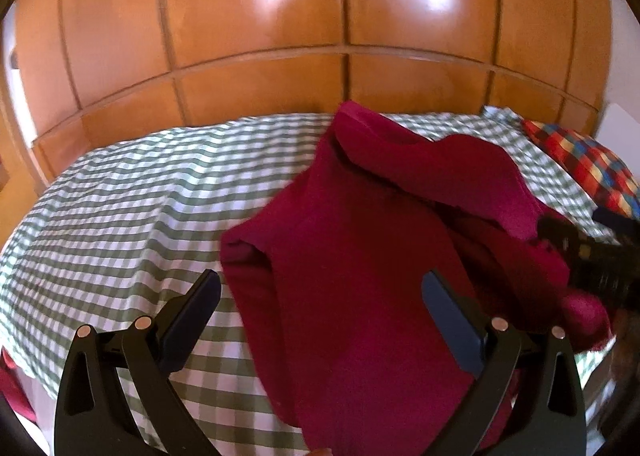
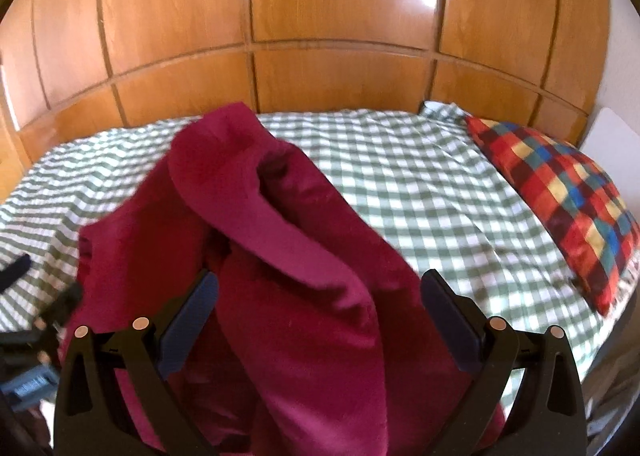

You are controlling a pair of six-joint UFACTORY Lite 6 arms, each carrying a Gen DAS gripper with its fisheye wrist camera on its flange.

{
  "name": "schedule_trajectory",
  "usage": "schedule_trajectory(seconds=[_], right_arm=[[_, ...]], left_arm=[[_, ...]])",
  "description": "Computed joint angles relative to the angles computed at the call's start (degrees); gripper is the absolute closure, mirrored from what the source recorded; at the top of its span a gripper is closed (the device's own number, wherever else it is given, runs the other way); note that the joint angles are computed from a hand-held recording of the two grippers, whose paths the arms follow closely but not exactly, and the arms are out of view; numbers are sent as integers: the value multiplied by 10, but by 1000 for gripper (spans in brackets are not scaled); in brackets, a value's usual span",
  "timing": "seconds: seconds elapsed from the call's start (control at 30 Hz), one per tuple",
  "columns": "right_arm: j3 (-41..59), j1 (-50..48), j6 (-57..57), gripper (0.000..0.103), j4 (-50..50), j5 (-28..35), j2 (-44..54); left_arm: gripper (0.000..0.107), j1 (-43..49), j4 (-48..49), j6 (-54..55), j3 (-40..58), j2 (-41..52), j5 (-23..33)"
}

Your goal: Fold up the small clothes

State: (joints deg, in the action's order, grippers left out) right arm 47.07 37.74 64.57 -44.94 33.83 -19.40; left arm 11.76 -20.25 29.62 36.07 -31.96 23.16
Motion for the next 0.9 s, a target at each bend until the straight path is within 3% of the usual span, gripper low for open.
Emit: schedule_trajectory(seconds=[0.1, 0.27, 0.37, 0.43, 0.5, 0.57, 0.63, 0.7, 0.8, 0.9], right_arm=[[24, -47, -127, 23, 71, -51, 27], [77, -81, -284, 23, 176, -94, 111], [114, -70, -328, 35, 194, -93, 174], [142, -63, -382, 55, 226, -82, 218], [149, -57, -395, 83, 225, -81, 230], [147, -56, -360, 95, 181, -81, 218], [160, -92, -380, 96, 227, -93, 202], [188, -147, -453, 96, 328, -97, 194], [248, -226, -538, 96, 450, -86, 217], [304, -275, -539, 96, 467, -75, 260]], left_arm=[[8, 1, -70, 90, 5, 20, 26], [12, -21, -125, 185, 11, 61, 73], [24, -36, -120, 191, 13, 92, 79], [32, -54, -100, 174, 2, 104, 56], [38, -67, -97, 178, -20, 88, 35], [58, -69, -92, 184, -38, 63, 20], [86, -43, -123, 220, -31, 59, 40], [100, 11, -191, 290, 2, 88, 95], [100, 111, -265, 363, 58, 123, 189], [101, 188, -306, 380, 132, 182, 239]])
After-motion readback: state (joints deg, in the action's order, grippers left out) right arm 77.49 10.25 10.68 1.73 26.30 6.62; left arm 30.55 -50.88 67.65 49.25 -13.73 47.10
